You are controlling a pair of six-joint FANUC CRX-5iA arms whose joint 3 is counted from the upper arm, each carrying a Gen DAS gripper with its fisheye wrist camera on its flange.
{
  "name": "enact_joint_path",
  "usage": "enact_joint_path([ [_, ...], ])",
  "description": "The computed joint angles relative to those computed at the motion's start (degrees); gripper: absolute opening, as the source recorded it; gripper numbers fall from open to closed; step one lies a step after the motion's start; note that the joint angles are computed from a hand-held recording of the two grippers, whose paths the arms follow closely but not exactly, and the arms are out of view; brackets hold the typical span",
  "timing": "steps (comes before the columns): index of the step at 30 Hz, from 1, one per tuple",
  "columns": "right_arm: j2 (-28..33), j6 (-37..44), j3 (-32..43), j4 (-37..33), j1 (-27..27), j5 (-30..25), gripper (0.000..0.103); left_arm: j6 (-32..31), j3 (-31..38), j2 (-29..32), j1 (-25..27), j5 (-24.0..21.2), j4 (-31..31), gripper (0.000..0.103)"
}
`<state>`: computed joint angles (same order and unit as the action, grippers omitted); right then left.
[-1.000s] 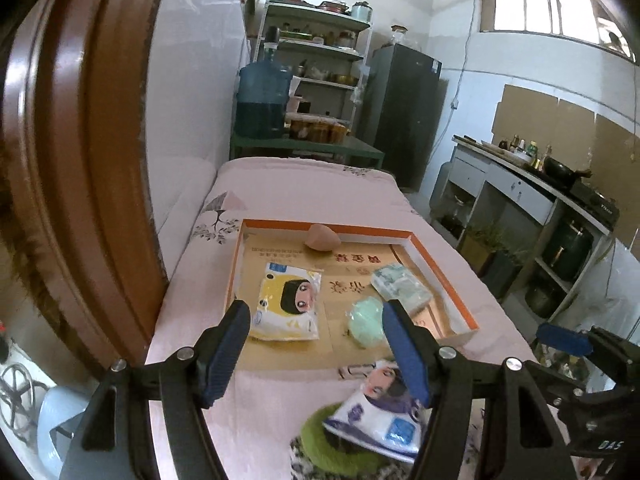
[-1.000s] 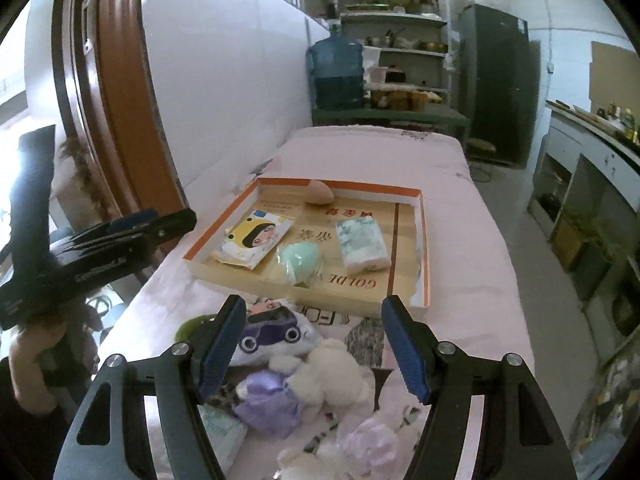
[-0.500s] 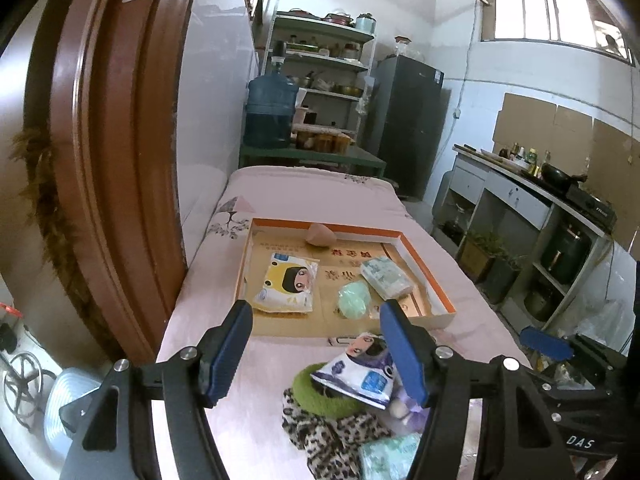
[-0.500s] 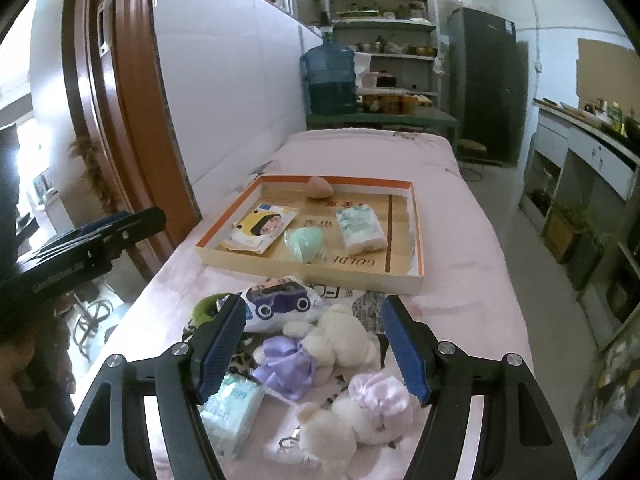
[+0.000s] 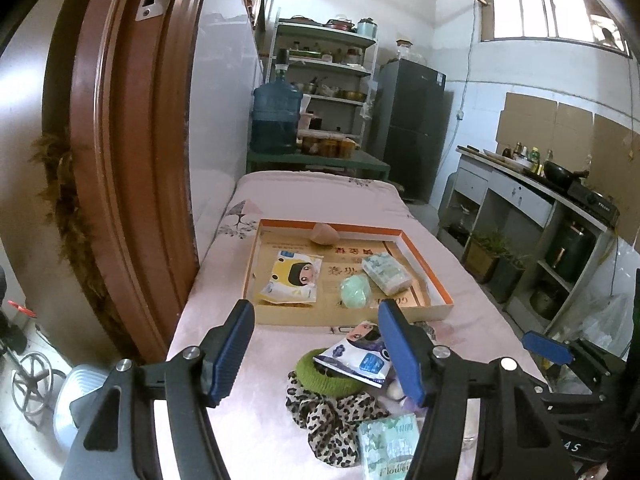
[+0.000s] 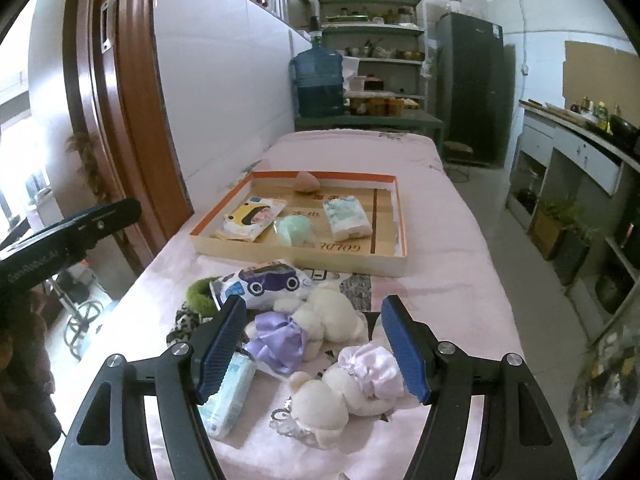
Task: Organize soft objects
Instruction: 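Move both open tools back from the tray to the pile of soft items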
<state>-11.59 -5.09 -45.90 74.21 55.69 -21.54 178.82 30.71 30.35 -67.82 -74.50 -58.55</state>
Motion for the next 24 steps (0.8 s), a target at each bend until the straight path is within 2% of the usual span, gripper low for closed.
enact_joint_path([
  [16, -0.26, -0.46, -0.85, -0.11, 0.26, 0.26, 0.072, 0.18, -0.03, 0.35, -0.26, -0.76, 0.51, 0.064],
  [24, -0.19, 0.28, -1.16, -1.59, 0.83, 0.3, 0.072, 0.52, -1.16, 0.37, 0.04, 1.16, 1.9, 0.064],
])
